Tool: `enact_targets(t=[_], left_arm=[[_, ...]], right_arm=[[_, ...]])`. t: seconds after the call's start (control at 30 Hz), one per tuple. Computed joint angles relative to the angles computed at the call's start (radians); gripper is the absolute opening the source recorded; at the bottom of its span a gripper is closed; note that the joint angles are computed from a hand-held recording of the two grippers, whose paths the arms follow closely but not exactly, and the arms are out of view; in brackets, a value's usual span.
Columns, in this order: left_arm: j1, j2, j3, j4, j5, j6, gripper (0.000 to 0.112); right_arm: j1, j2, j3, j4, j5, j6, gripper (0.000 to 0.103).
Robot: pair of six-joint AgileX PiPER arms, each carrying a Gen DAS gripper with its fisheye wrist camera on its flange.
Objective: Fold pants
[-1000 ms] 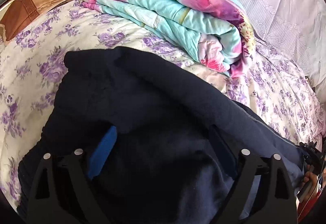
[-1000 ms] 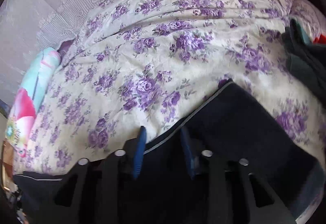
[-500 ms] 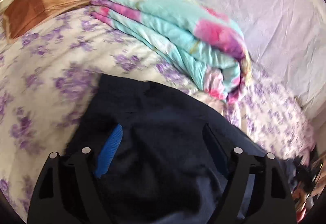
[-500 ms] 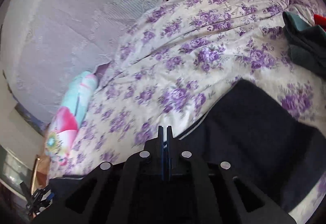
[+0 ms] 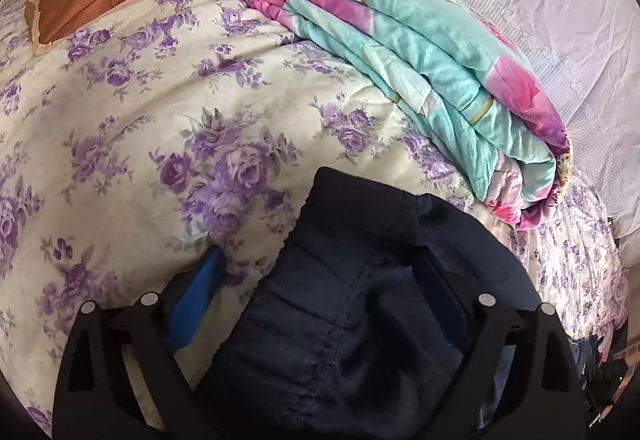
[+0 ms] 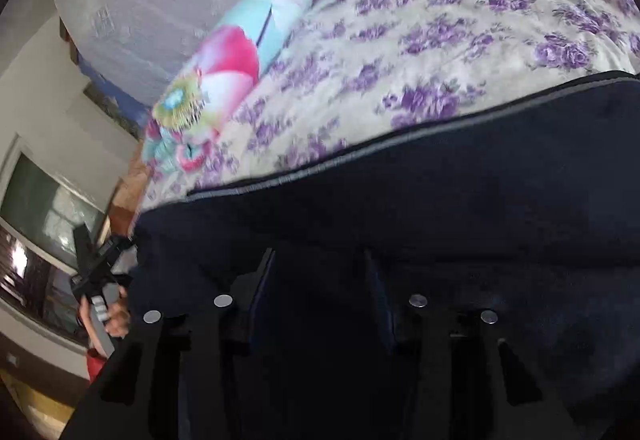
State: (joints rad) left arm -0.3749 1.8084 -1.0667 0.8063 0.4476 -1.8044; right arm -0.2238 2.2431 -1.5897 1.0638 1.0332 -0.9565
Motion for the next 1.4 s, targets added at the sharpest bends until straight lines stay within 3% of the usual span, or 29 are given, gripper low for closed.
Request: enact_targets(t=[0.1, 0.2, 0.23, 0.33, 0.43, 0.5, 0.57, 0.6, 0.7, 0.8, 0.87, 0.97, 1.07, 1.13, 1.17, 1.27, 1.4], left_arm=[[-0.013, -0.001, -0.004, 0.004, 0.027, 0.003, 0.093], [0.005, -0.041, 0.045, 0.047, -0.057, -0.044, 0.093], [0.016, -0.05, 0.059, 0.061, -0.088, -0.062, 0.093], [0.033, -0.049, 0.074, 0.041, -0.116, -0.056, 0.093], [0.025, -0.041, 0.062, 0.036, -0.099, -0.046, 0.093], [0.015, -0.029, 0.041, 0.012, -0.067, -0.012, 0.093], [-0.001, -0.009, 0.008, -0.008, -0.022, 0.022, 0.093], [-0.007, -0.001, -0.004, -0.01, -0.003, 0.03, 0.093], [-0.011, 0.009, -0.015, -0.007, 0.012, 0.035, 0.093], [-0.008, -0.001, -0.001, 0.004, -0.003, 0.016, 0.093], [-0.004, -0.007, 0.009, 0.015, -0.015, 0.001, 0.093], [0.009, -0.018, 0.025, 0.02, -0.042, -0.013, 0.093], [0.01, -0.02, 0.028, 0.025, -0.043, -0.024, 0.093], [0.0, -0.017, 0.021, 0.028, -0.024, -0.027, 0.093], [-0.005, -0.013, 0.016, 0.031, -0.016, -0.03, 0.093], [-0.011, -0.009, 0.01, 0.03, -0.001, -0.026, 0.093], [-0.009, -0.012, 0.014, 0.028, -0.005, -0.024, 0.094]], right_arm=[[0.013, -0.08, 0.062, 0.018, -0.068, -0.023, 0.041], [0.09, -0.143, 0.041, -0.046, -0.116, -0.054, 0.042], [0.131, -0.145, 0.009, -0.112, -0.143, -0.014, 0.047], [0.247, -0.1, -0.109, -0.381, -0.233, 0.137, 0.047], [0.311, -0.08, -0.1, -0.532, -0.316, 0.118, 0.048], [0.351, -0.093, -0.022, -0.594, -0.442, 0.057, 0.054], [0.393, -0.075, -0.002, -0.692, -0.566, 0.114, 0.06], [0.401, -0.04, -0.052, -0.711, -0.569, 0.167, 0.06], [0.403, 0.097, -0.316, -0.774, -0.432, 0.369, 0.061], [0.382, 0.134, -0.405, -0.712, -0.371, 0.363, 0.061], [0.35, 0.062, -0.315, -0.621, -0.405, 0.308, 0.047], [0.279, -0.059, -0.156, -0.46, -0.357, 0.174, 0.047], [0.264, -0.187, 0.072, -0.436, -0.434, 0.045, 0.047], [0.262, -0.183, 0.098, -0.451, -0.414, 0.061, 0.048], [0.271, -0.146, 0.059, -0.5, -0.391, 0.128, 0.048], [0.314, -0.018, -0.111, -0.61, -0.439, 0.303, 0.051], [0.349, 0.125, -0.408, -0.752, -0.322, 0.55, 0.051]])
